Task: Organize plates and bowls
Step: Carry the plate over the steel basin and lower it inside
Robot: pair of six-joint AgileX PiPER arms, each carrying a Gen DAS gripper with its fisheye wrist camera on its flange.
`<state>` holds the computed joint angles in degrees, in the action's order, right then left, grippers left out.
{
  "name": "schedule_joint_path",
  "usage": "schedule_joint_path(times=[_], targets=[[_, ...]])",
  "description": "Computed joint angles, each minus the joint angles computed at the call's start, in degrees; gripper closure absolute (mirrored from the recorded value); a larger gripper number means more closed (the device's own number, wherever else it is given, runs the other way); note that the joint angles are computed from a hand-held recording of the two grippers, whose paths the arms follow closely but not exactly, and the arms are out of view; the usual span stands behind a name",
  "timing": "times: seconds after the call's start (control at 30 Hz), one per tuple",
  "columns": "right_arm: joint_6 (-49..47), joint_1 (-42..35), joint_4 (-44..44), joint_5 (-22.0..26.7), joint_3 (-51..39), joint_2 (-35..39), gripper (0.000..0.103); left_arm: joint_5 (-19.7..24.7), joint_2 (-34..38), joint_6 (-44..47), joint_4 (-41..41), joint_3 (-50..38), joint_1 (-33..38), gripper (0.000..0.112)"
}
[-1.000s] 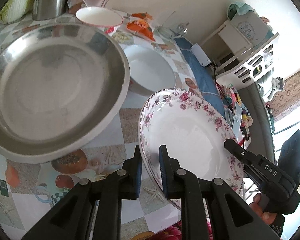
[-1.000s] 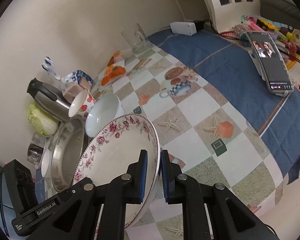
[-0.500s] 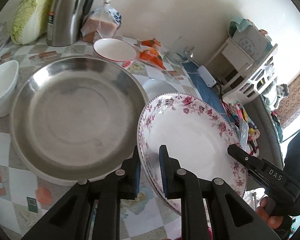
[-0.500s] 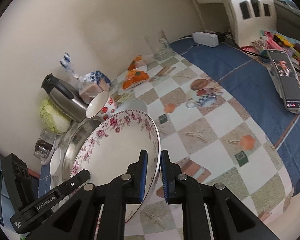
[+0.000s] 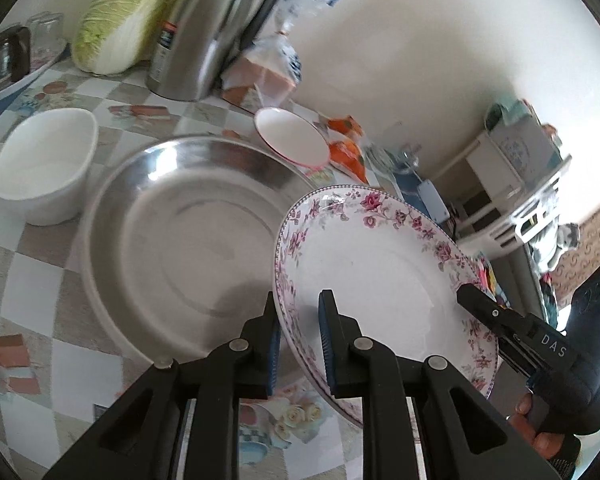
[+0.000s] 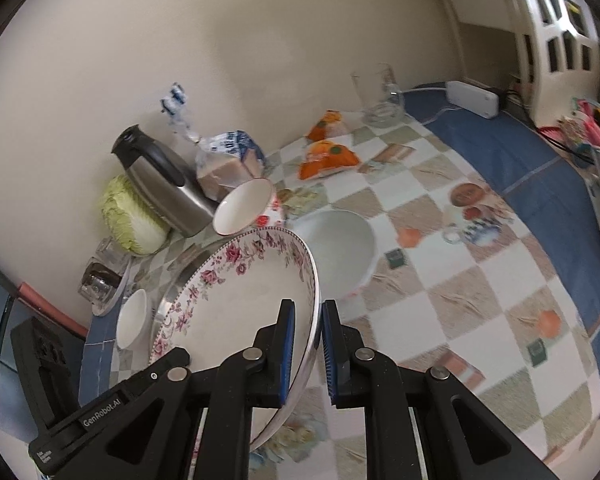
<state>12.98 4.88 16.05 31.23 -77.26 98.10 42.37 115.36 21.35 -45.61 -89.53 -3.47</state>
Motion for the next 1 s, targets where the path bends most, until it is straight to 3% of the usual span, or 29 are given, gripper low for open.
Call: schedule_joint_path(times=[0.4, 0.53, 1.0], targets=[[0.0, 4.7, 0.9, 2.6, -13.7, 10.1, 0.089, -1.3, 1.3, -0.9, 0.8, -0.5, 5.1, 0.093], [-1.9, 5.6, 4.0, 3.0, -17.1, 13.9, 0.089, -1.2, 2.4, -2.4, 3.5, -2.3, 6.3, 0.093], [2.2, 8.7, -1.1, 8.0, -28.0, 24.3, 0.089, 1.7, 9.9, -10.3, 15.7, -13.5, 5.8, 0.093]])
